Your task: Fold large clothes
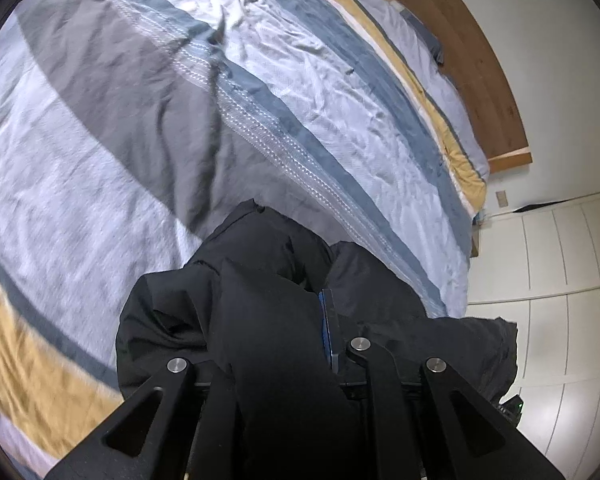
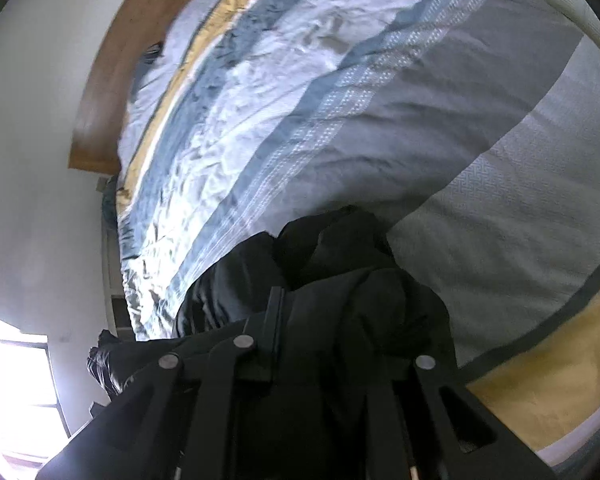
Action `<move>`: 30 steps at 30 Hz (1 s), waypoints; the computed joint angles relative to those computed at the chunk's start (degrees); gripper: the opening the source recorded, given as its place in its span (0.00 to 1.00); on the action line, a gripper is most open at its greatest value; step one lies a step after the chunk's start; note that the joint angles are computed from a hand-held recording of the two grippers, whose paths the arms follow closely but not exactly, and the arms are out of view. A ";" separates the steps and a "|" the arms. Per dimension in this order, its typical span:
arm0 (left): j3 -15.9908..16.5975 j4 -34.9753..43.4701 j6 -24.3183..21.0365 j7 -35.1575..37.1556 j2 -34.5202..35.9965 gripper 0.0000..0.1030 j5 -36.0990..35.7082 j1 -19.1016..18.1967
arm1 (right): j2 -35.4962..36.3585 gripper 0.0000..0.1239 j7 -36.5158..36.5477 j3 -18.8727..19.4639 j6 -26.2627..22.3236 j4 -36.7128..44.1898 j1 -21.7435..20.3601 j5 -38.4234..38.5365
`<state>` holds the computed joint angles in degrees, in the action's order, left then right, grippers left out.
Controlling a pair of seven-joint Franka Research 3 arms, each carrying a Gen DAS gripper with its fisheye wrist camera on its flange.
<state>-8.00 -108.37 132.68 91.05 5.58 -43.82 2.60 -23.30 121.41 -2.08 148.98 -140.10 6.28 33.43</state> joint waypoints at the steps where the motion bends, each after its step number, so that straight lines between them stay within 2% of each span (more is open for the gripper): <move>1: -0.07 1.24 0.11 -0.15 1.48 0.13 0.30 -0.12 | 1.68 0.11 0.41 -0.11 0.11 1.05 -0.14 0.04; 13: -3.52 12.19 -1.00 -5.14 13.69 0.19 5.92 1.44 | 14.23 0.12 4.73 -0.05 -2.27 9.51 -1.79 -2.22; 17: -5.00 15.32 -1.44 -7.18 17.54 0.27 6.16 2.41 | 17.04 0.15 6.28 -0.19 -2.12 10.87 -2.01 -1.41; 21: -6.00 17.91 -1.92 -9.60 20.25 0.33 7.14 3.00 | 19.66 0.23 5.42 -0.44 -1.19 12.08 -1.95 2.37; 25: -7.03 18.66 -1.69 -10.23 20.86 0.41 6.46 4.02 | 20.80 0.38 2.96 -0.49 0.66 12.49 -1.94 7.62; 30: -8.08 18.42 0.75 -8.20 20.06 0.56 3.86 5.11 | 20.96 0.42 2.93 -0.48 0.87 13.35 -2.27 8.87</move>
<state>-16.08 -89.94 133.44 82.85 25.63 -39.95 7.71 -2.35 124.34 -2.55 149.85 -126.75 4.01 42.30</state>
